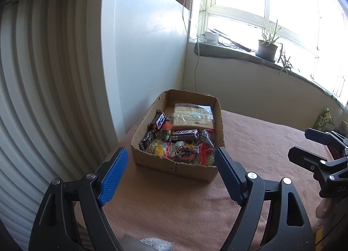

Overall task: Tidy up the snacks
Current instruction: 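Withdraw both open tools back from the box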

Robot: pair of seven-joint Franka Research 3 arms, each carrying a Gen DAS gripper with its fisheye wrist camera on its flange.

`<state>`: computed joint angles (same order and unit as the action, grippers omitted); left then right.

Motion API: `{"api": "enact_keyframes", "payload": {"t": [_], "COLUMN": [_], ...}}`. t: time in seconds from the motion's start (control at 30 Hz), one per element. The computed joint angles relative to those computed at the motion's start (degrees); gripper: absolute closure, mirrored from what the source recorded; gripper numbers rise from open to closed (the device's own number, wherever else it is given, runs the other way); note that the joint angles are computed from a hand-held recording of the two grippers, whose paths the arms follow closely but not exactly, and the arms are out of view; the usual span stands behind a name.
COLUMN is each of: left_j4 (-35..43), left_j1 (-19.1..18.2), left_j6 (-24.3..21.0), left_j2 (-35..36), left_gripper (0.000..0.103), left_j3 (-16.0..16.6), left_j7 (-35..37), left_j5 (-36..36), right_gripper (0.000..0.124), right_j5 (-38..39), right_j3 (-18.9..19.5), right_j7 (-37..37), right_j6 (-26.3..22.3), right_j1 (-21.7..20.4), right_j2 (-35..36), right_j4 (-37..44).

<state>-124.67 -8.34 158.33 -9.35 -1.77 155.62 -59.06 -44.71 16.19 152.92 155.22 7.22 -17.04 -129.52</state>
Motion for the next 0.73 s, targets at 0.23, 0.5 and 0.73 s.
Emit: {"api": "enact_keyframes", "payload": {"t": [0.23, 0.5, 0.73], "left_j4": [-0.4, -0.6, -1.1], "left_j1": [-0.3, -0.6, -1.0], "left_j6": [0.4, 0.6, 1.3], "left_j2": [-0.4, -0.3, -0.5], "left_gripper": [0.021, 0.021, 0.021], "left_j3": [-0.1, 0.0, 0.1], "left_j7": [0.2, -0.1, 1.7], "left_j5": [0.0, 0.6, -0.5], "right_gripper": [0.022, 0.022, 0.022], "right_j5": [0.4, 0.7, 1.2], "right_j3": [-0.1, 0.3, 0.4], "right_j7": [0.0, 0.4, 0.9], "right_j6": [0.0, 0.5, 0.6], "right_j1": [0.1, -0.3, -0.5], "right_j2": [-0.4, -0.6, -1.1], "right_j4": [-0.5, -1.1, -2.0]}}
